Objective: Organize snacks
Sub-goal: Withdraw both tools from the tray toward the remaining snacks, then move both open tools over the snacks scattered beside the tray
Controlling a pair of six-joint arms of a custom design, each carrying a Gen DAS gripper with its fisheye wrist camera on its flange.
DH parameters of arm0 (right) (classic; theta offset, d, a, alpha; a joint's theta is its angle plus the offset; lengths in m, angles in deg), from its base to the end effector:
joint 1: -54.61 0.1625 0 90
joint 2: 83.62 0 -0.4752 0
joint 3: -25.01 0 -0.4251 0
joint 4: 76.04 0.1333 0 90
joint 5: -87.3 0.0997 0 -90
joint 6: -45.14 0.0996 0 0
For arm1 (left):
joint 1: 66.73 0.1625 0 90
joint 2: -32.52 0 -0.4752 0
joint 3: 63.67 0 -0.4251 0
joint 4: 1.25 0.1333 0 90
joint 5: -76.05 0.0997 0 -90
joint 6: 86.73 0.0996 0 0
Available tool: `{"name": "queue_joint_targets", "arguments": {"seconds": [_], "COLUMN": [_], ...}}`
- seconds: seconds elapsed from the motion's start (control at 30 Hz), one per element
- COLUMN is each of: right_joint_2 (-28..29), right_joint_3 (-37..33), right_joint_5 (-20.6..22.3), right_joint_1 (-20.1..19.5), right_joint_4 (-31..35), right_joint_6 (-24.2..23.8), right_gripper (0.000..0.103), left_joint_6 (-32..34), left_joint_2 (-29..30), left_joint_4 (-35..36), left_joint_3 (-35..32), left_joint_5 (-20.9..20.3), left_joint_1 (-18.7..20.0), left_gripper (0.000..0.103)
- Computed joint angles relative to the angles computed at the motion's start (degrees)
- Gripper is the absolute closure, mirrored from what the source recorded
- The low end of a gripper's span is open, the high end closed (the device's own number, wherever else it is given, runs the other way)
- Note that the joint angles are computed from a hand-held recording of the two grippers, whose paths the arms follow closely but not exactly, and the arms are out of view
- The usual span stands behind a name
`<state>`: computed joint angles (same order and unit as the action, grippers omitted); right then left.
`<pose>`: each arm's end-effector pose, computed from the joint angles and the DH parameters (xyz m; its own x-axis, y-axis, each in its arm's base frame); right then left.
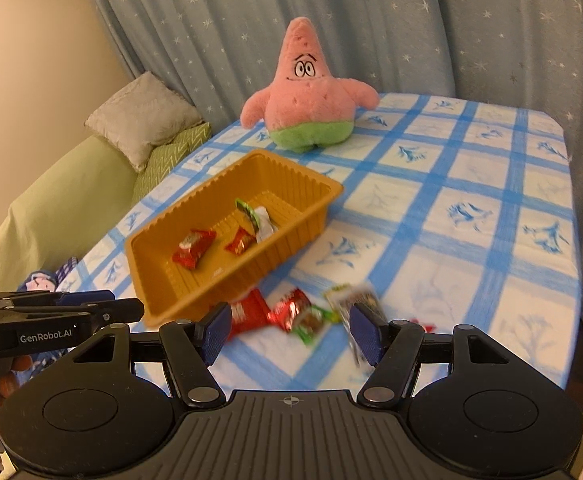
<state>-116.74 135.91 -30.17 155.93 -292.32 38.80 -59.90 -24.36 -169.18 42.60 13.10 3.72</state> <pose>0.2074 -0.5910 0.0228 -0.9177 0.0918 0.3865 -0.2328 0.6639 -0.7106 -0.0547 -0.6877 0.2075 -0.6811 0.4569 -0.5721 0.6739 0.6966 -0.2460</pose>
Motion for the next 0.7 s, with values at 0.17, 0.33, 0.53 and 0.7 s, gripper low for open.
{"name": "queue_joint_targets", "arguments": {"seconds": [0.17, 0.33, 0.53, 0.7], "right_joint_2": [-1.3, -2.3, -3.2, -3.8], "right_joint_3": [4.2, 7.7, 10.7, 12.5], "right_joint_5": [-0.1, -0.3, -0.3, 0.0], "right_joint_1": [-0.2, -0.7, -1.6, -2.8], "right_joint_4": [-1.6, -2.9, -3.8, -4.0], "right_joint_6": [0.5, 0.8, 0.0, -0.5], "right_gripper": [0.038, 0.037, 0.038, 0.038], "left_joint_6": [-1.1, -2.3, -4.0, -5.1], "left_joint_2": [-1.3, -2.2, -2.5, -2.7], "left_joint_4": [-0.9, -1.9, -2.8, -2.6], "left_joint_3": [3.6, 6.5, 9.2, 10.7], "left_joint_5": [0.6, 1.8, 3.4, 4.0], "left_joint_1": [-1.0, -1.9, -2.9, -3.4], "left_gripper": [0.058, 0.058, 0.058, 0.058]}}
